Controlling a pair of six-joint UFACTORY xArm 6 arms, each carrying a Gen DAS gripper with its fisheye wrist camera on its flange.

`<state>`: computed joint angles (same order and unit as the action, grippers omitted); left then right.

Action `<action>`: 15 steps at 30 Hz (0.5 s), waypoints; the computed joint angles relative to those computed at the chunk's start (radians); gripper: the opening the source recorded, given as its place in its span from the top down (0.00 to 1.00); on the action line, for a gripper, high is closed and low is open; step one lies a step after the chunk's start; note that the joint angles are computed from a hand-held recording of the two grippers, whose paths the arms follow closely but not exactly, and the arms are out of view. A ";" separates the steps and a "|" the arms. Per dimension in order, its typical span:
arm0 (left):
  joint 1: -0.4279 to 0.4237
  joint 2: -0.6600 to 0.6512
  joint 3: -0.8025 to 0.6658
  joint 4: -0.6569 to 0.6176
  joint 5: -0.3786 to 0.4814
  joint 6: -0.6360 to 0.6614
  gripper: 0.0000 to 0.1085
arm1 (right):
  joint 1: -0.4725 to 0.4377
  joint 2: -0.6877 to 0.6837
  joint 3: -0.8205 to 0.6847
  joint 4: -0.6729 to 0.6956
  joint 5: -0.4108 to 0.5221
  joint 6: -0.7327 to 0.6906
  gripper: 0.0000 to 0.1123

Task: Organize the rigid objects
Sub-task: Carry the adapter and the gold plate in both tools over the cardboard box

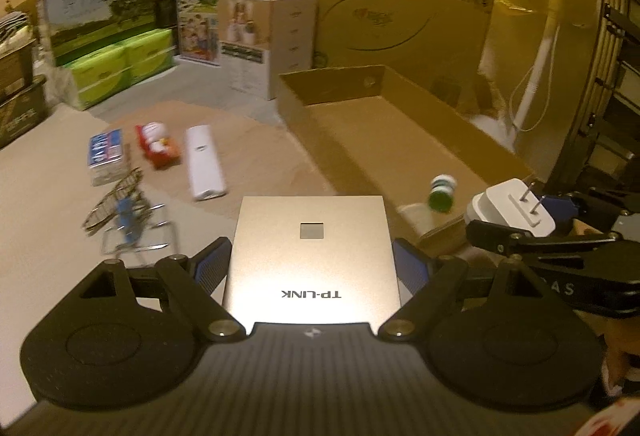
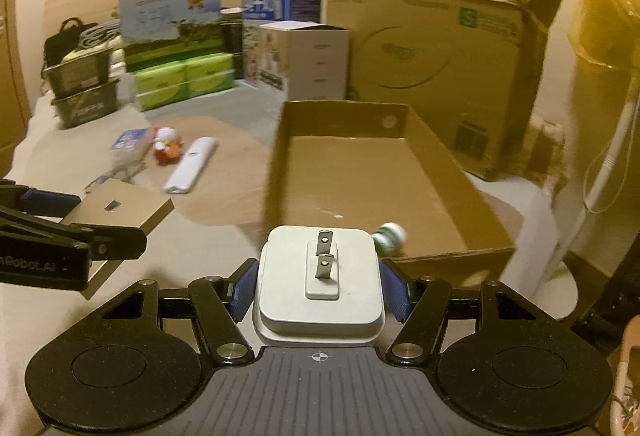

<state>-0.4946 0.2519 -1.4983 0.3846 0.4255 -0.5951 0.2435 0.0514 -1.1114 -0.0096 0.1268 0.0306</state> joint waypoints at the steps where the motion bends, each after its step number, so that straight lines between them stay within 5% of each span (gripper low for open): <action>1: -0.005 0.019 -0.027 -0.012 0.003 0.008 0.22 | -0.009 0.004 -0.008 0.017 0.003 -0.023 0.43; 15: -0.049 0.376 -0.546 -0.108 0.137 0.112 0.22 | -0.125 0.222 -0.342 0.374 0.159 -0.435 0.43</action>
